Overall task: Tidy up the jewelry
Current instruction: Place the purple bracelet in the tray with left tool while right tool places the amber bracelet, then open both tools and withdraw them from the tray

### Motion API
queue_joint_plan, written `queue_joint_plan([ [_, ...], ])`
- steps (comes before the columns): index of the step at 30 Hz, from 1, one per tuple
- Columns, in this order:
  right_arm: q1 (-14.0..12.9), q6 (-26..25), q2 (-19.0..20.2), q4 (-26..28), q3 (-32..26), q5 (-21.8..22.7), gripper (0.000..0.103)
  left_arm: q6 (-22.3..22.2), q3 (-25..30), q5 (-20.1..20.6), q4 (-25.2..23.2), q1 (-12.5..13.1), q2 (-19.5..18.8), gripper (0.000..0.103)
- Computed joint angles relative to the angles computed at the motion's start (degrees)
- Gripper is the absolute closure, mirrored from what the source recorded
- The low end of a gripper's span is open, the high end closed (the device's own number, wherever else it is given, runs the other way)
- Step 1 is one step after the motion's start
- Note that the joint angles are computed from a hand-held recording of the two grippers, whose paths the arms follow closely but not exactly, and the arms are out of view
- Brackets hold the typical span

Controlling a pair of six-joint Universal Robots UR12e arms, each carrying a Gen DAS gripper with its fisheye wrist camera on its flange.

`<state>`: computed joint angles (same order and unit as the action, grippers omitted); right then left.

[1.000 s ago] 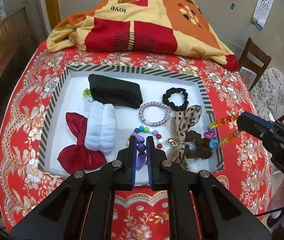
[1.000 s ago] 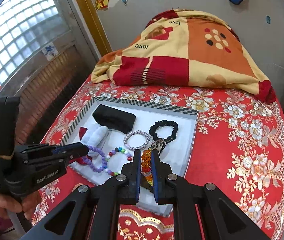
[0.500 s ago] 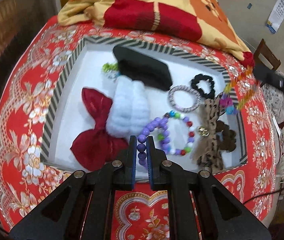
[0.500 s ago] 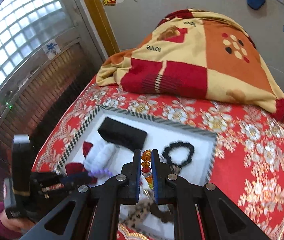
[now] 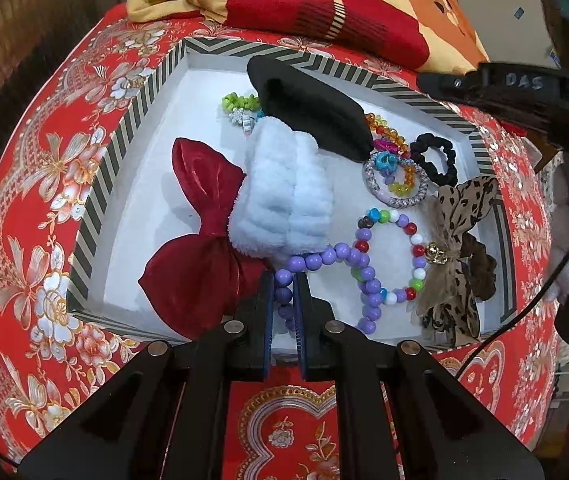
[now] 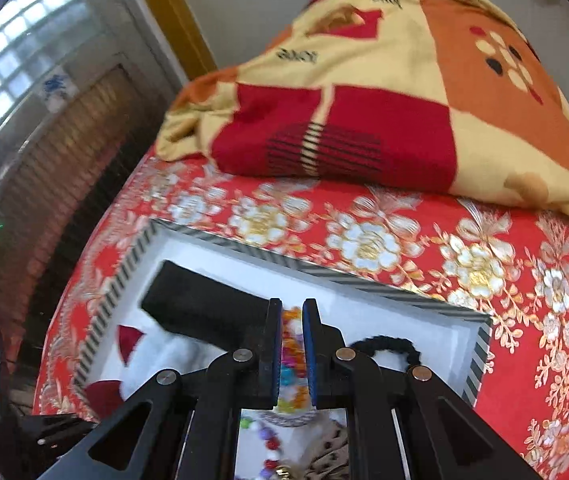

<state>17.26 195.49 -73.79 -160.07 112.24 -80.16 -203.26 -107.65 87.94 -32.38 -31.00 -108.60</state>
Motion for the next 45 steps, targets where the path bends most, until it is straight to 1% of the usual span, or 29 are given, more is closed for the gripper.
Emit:
queue_joint_plan([
  [3,-0.41,1.02,-0.32,0.43,0.61,-0.10,0.094,-0.12,0.17,0.90,0.44,-0.31,-0.24,0.095],
  [6,-0.28,0.71,-1.07,1.09,1.35,-0.39,0.094,-0.52,0.58,1.59,-0.32,-0.49,-0.50,0.088],
  [7,-0.20,0.68,-1.34,0.82,1.73,-0.52,0.093,-0.49,0.68,1.97,-0.42,-0.59,-0.54,0.078],
  [8,-0.07,0.79,-1.62,0.53,2.13,-0.68,0.091,-0.44,0.70,2.56,-0.27,-0.78,-0.54,0.066],
  [9,0.08,1.00,-2.13,0.11,2.79,-0.66,0.082,-0.49,0.60,2.78,0.05,-0.88,-0.46,0.061],
  [10,0.17,1.31,-2.52,-0.30,3.34,-0.61,0.067,-0.64,0.43,2.64,0.34,-0.90,-0.29,0.055],
  [11,0.26,1.71,-2.86,-0.77,3.84,-0.55,0.063,-0.79,0.35,2.58,0.40,-0.93,-0.15,0.052],
  [13,0.44,2.67,-3.90,-2.17,5.31,-0.02,0.063,-1.00,0.22,3.21,0.49,-1.17,0.11,0.047],
  [19,1.44,5.08,-7.90,-5.77,9.51,-1.65,0.063,-2.22,-0.73,6.38,1.24,-2.15,1.50,0.045],
  [22,2.39,5.91,-9.92,-5.81,11.12,-4.10,0.063,-3.09,-1.38,7.43,2.45,-2.51,2.32,0.045],
  [25,3.11,7.04,-11.68,-6.13,12.87,-5.20,0.063,-3.29,-1.68,8.68,2.88,-3.02,3.02,0.045],
  [28,4.10,7.48,-12.97,-5.77,14.07,-7.02,0.063,-3.05,-2.01,10.17,2.92,-3.78,3.73,0.045],
  [33,5.10,9.34,-14.70,-6.33,15.89,-8.00,0.063,-3.17,-2.67,11.82,2.76,-5.02,4.94,0.045],
  [37,6.42,9.57,-15.88,-6.43,16.84,-9.74,0.063,-3.95,-3.18,13.52,2.63,-6.10,5.92,0.045],
  [45,8.02,10.63,-18.27,-6.14,18.06,-11.01,0.060,-6.28,-4.49,16.92,3.54,-7.89,7.99,0.045],
])
